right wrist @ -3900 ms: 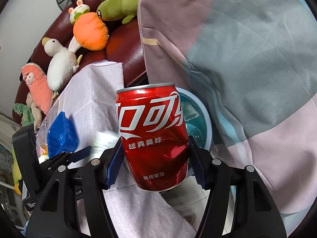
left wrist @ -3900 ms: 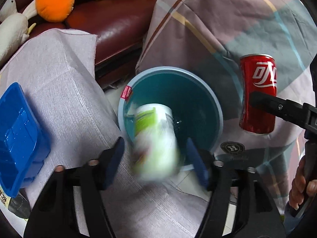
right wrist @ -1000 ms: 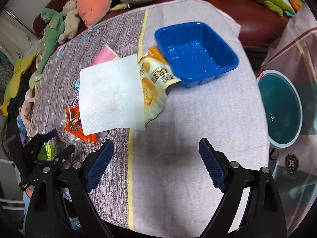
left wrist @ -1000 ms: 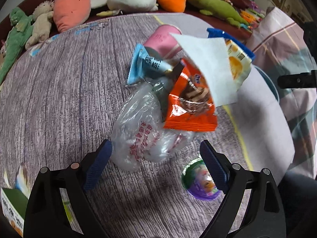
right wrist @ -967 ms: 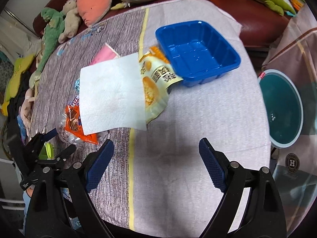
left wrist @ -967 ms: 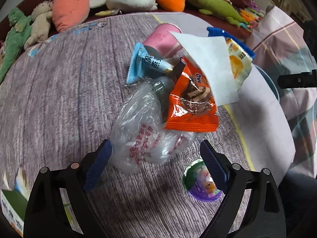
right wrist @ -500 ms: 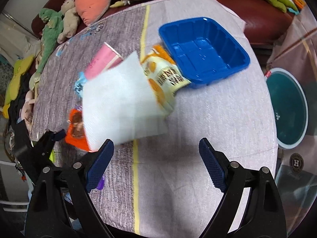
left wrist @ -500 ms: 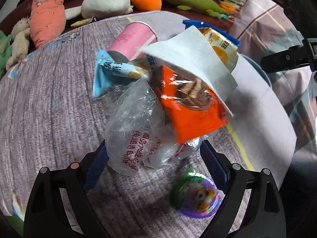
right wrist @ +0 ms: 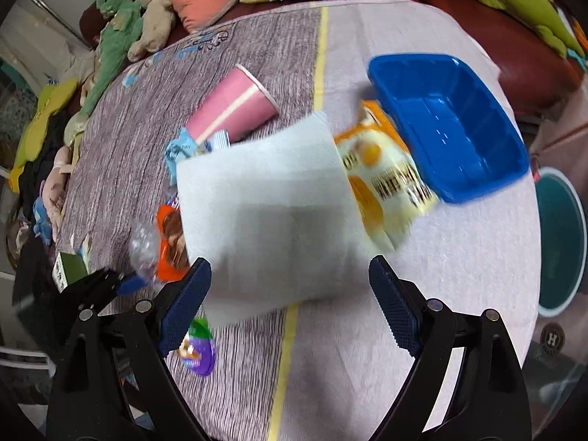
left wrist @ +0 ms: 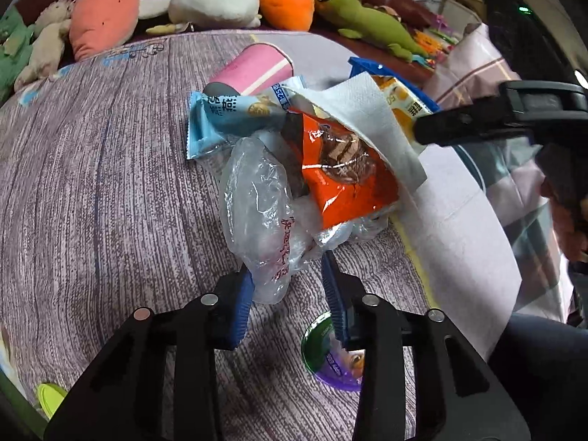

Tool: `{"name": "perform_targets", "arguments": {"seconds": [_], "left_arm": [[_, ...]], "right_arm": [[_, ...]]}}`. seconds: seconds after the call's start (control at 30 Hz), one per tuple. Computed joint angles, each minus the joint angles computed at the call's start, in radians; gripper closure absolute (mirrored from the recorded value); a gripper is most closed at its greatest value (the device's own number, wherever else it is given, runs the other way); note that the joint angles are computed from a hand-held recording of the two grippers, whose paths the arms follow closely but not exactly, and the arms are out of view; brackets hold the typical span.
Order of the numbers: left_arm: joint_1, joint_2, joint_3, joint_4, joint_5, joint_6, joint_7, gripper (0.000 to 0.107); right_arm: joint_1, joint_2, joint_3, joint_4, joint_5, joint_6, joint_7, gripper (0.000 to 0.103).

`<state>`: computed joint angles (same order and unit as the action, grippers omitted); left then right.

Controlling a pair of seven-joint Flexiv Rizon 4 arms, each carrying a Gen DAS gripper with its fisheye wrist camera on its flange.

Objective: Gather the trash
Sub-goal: 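Grasp the clear plastic bag with the left gripper while the right grasps the white paper towel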

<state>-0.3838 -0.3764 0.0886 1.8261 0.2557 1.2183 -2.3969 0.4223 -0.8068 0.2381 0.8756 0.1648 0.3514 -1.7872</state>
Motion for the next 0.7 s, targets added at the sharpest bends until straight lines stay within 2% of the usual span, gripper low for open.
{"name": "perform_targets", "arguments": {"seconds": [0.07,0.2,0.27,0.43,0.47,0.5,0.53,0.6,0.67,0.7], "left_arm": [[-0.029,0.012,0.030,-0.007,0.042,-0.017,-0.044,0.051],[-0.011,0.029,0.021,0.008,0.057,-0.013,-0.059,0.040],[-0.012,0.034,0.029,0.010,0.074,-0.025,-0.081,0.030],[0.029,0.042,0.000,0.050,0.040,0.009,-0.072,0.027],[0.036,0.042,-0.007,0.055,0.028,0.016,-0.062,0.027],[0.041,0.039,-0.013,0.058,0.016,0.024,-0.051,0.027],[0.045,0.035,-0.019,0.057,0.006,0.029,-0.039,0.027],[0.046,0.022,-0.027,0.043,-0.010,0.026,-0.007,0.025],[0.032,0.003,-0.019,0.012,-0.005,0.004,0.009,0.018],[0.029,-0.007,-0.019,-0.002,-0.006,-0.006,0.021,0.018]], "right_arm": [[0.014,-0.022,-0.010,-0.020,-0.013,0.006,0.010,0.019],[0.037,-0.058,-0.018,-0.037,-0.040,0.018,0.014,0.019],[0.042,-0.074,-0.015,-0.044,-0.041,0.011,0.018,0.019],[0.047,-0.069,-0.007,0.003,-0.049,0.062,-0.015,0.020],[0.044,-0.063,-0.001,0.014,-0.046,0.069,-0.028,0.028],[0.041,-0.062,0.007,0.013,-0.043,0.060,-0.041,0.046],[0.039,-0.065,0.012,0.006,-0.040,0.042,-0.049,0.056],[0.032,-0.079,0.022,-0.025,-0.024,-0.015,-0.055,0.083],[0.025,-0.072,0.021,-0.024,-0.004,-0.017,-0.047,0.087],[0.018,-0.060,0.023,-0.012,0.007,-0.006,-0.051,0.089]]}}
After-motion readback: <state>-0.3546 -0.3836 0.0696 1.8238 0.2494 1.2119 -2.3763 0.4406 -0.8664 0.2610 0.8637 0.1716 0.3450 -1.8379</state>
